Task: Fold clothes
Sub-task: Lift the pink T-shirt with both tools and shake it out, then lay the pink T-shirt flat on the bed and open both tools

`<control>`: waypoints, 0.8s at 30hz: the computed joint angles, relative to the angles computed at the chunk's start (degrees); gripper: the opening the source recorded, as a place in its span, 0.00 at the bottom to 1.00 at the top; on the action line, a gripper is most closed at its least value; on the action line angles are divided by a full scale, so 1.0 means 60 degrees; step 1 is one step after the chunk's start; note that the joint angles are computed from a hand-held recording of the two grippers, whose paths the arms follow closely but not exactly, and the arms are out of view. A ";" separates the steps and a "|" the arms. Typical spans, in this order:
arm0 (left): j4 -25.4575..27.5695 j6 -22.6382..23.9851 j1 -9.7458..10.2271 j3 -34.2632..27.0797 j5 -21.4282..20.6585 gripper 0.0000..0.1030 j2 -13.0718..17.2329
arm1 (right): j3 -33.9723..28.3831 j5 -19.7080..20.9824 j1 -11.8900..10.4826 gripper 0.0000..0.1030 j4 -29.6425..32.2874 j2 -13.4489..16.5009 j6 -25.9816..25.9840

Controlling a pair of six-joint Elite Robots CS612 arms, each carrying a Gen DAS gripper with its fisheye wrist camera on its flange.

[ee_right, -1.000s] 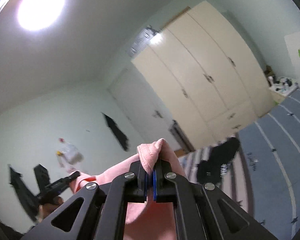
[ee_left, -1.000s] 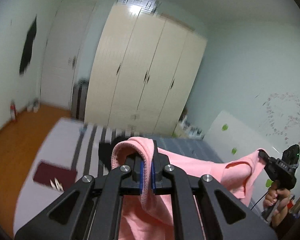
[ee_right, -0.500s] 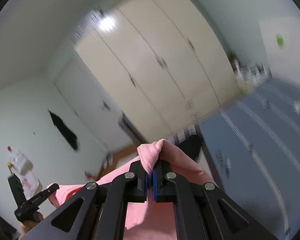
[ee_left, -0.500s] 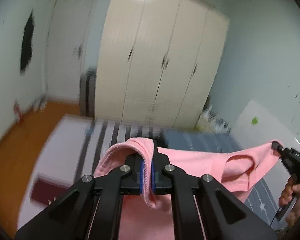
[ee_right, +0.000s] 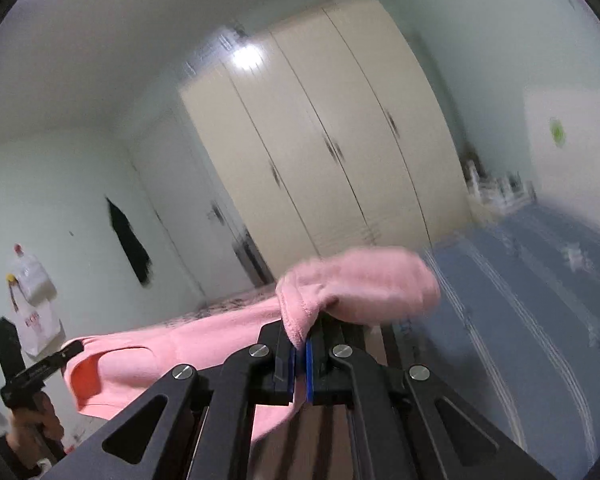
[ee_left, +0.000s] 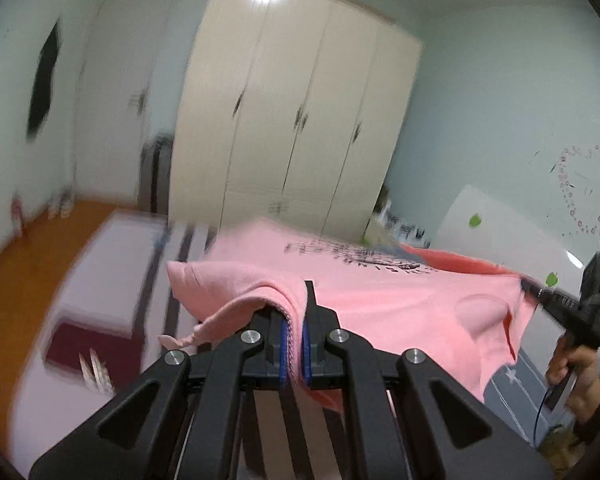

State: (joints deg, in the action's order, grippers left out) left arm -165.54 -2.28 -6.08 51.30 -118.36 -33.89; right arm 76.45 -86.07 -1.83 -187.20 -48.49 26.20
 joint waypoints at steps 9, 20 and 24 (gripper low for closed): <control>-0.0031 0.0066 -0.0129 0.4313 0.1980 0.03 -0.0256 | 0.3090 -0.0407 0.0451 0.03 0.1250 0.0463 0.1207; 0.0719 -0.0173 -0.0313 0.5180 0.3280 0.03 0.0037 | 0.3653 -0.0192 0.0545 0.03 0.2498 0.1308 0.1519; 0.0621 -0.0315 -0.0334 0.5201 0.3284 0.08 0.0074 | 0.3685 -0.0327 0.0548 0.03 0.2438 0.1286 0.1159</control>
